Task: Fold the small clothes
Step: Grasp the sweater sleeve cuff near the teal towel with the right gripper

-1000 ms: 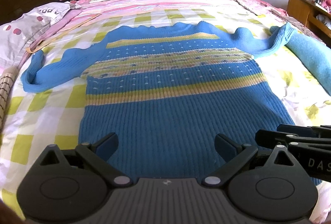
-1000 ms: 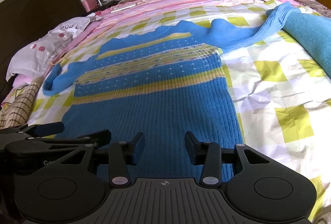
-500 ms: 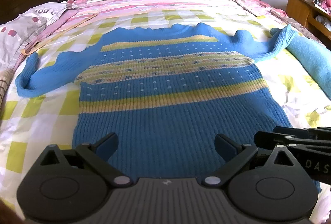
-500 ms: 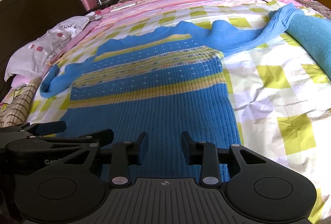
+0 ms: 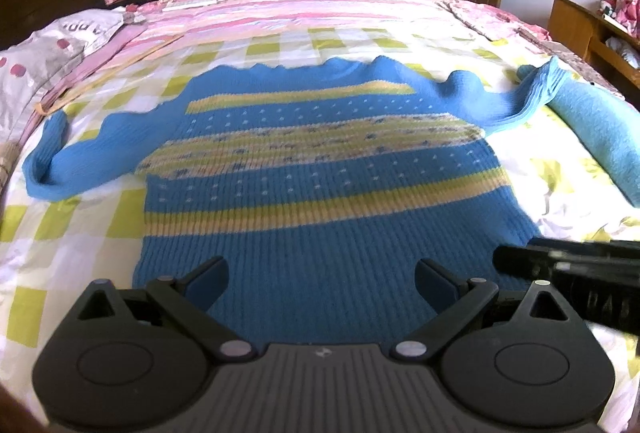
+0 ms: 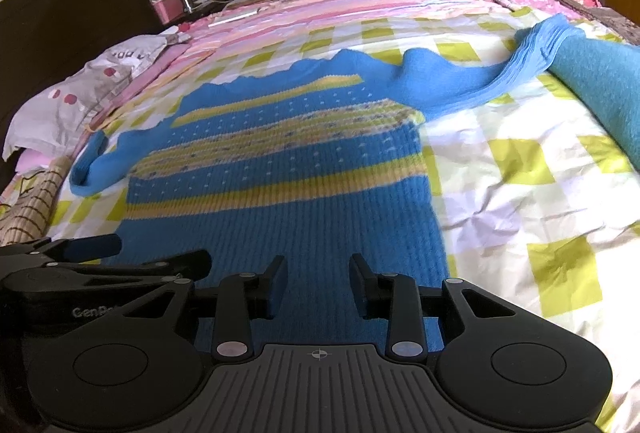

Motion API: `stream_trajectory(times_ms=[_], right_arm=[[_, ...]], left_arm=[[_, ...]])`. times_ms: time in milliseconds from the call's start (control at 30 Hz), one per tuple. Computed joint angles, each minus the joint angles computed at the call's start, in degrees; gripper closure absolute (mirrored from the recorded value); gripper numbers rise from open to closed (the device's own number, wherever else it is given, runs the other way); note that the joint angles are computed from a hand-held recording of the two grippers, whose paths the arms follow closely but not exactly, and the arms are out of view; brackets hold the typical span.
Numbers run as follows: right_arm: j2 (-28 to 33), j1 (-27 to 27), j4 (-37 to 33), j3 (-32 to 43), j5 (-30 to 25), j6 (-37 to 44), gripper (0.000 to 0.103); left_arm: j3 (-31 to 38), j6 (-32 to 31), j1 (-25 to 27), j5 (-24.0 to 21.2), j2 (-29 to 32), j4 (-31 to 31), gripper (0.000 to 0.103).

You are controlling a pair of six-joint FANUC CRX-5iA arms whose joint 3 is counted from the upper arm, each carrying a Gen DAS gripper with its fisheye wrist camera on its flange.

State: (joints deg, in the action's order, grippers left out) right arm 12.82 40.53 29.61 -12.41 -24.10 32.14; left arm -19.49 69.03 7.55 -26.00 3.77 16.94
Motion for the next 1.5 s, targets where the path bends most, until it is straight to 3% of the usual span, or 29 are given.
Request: stream_trajectory(times_ms=[233,467,733,1000,1167,1300,1367,1500], right_arm=[[0.98,-5.05,9.11,0.62,1.06,-7.6,0.072],[6.15,-10.64,13.0,7.77,-0.57,-10.29,0.072],[13.78,-14.99,13.7,18.53,-3.44,-11.53,0.071],[22.59,-16.67,10.67,31.63,-9.75,-8.2,0.071],[28.18,-16.84,8.45,40.11,-17.1,-5.24,0.072],[29.96,-17.49,5.2,43.61,-19.48,-4.34,0.096],[29.28,-17.47,4.62,42.86,-18.58,-4.45,0.096],[24.98,-16.31,6.65,36.6,-10.21,-5.16,0.097]], left_arm=[[2.26,-1.9,-1.96,1.66,2.38,2.86,0.0],[6.83,-0.2,-4.53,3.9,6.4,3.21,0.0],[14.71,9.89,-6.63,3.99,11.99,-2.74,0.0],[19.86,19.74,-7.64,3.57,14.71,-11.49,0.0],[19.34,19.72,-7.27,3.61,14.63,-12.07,0.0],[16.84,16.86,-6.25,4.42,13.6,-9.26,0.0],[15.04,14.75,-5.52,5.34,12.72,-7.02,0.0],[10.55,9.76,-3.78,7.93,10.14,-2.77,0.0]])
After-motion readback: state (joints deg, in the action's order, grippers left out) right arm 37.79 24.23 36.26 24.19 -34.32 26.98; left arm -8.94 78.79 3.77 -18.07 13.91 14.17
